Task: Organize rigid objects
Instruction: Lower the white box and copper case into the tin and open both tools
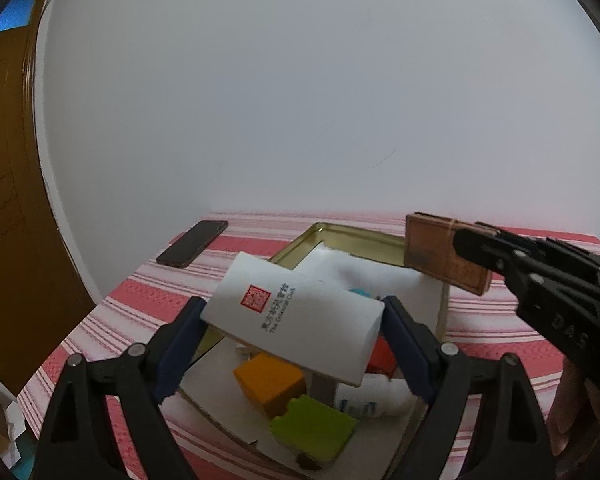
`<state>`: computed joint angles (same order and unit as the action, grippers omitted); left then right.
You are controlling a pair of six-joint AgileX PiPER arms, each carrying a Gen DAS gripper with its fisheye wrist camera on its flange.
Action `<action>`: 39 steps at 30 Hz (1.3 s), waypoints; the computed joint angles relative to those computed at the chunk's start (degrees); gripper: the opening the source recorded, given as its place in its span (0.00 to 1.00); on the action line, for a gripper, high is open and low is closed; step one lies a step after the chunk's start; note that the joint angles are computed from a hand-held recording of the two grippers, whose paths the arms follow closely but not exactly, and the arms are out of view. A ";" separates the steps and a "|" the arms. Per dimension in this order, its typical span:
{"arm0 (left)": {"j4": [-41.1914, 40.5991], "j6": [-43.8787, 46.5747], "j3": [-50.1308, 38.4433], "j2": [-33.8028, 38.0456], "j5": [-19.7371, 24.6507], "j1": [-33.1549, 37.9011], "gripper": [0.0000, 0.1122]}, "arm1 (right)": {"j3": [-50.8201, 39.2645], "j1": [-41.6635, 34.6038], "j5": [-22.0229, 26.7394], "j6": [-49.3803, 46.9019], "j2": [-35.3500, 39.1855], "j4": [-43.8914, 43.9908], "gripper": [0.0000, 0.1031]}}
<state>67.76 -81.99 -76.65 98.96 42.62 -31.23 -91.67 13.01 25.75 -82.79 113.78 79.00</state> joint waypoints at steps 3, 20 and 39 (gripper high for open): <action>-1.41 1.46 -0.12 -0.38 -0.56 0.85 0.78 | -3.42 1.50 -1.59 6.37 1.99 -5.42 0.18; -6.83 7.40 -5.03 3.85 -3.75 3.55 0.91 | -11.96 2.46 -2.23 21.21 9.06 -17.61 0.19; -8.13 4.99 0.23 -3.14 6.03 -1.47 0.91 | 0.92 -0.26 -1.54 -6.19 1.97 12.10 0.70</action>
